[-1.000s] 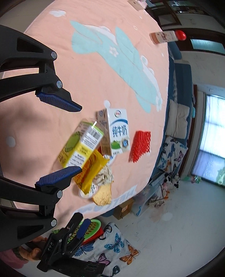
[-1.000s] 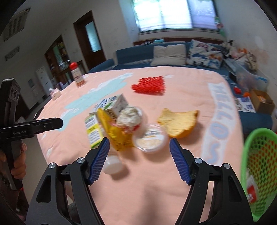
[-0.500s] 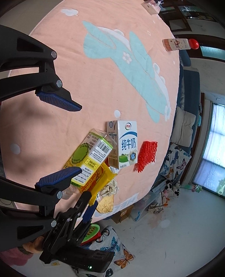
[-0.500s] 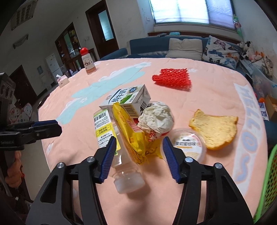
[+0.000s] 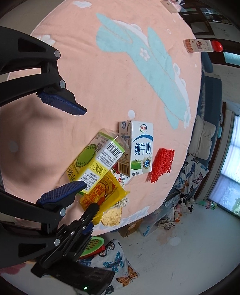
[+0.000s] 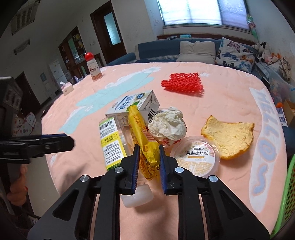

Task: Collect trash
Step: 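Grasp the yellow wrapper with the right tool while the left tool grasps the yellow-labelled bottle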

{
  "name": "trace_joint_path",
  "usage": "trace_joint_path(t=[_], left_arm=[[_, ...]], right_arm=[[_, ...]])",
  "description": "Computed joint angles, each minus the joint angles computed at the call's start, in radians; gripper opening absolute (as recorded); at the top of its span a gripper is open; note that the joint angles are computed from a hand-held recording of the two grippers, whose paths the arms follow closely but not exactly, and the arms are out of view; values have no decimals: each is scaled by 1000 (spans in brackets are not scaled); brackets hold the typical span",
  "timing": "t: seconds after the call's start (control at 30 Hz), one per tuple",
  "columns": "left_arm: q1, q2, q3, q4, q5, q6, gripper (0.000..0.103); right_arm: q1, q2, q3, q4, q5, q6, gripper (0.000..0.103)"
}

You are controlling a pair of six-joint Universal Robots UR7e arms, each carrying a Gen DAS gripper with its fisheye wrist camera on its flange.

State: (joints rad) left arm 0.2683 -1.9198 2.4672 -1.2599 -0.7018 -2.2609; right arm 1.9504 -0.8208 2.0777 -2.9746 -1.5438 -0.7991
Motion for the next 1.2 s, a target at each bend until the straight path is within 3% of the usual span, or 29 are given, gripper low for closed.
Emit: trace_joint_path(t=[0.2, 0.37, 0.67, 1.0, 1.2], left_arm=[[67, 6, 14, -135, 29, 29, 71], [136, 23, 36, -322, 49, 90, 71], [277, 148, 1, -570, 57, 192, 71], [396, 256, -60, -604, 10, 138, 71], [413, 254, -50, -645, 9, 149, 65]], right_arm=[[-20, -68, 40, -3, 47, -2, 20], [-44, -132, 79, -17, 81, -1, 20], [-98, -220, 128, -48, 94, 10, 20], [-134, -256, 158, -68, 91, 21, 20], [-143, -258, 166, -73, 85, 15, 20]])
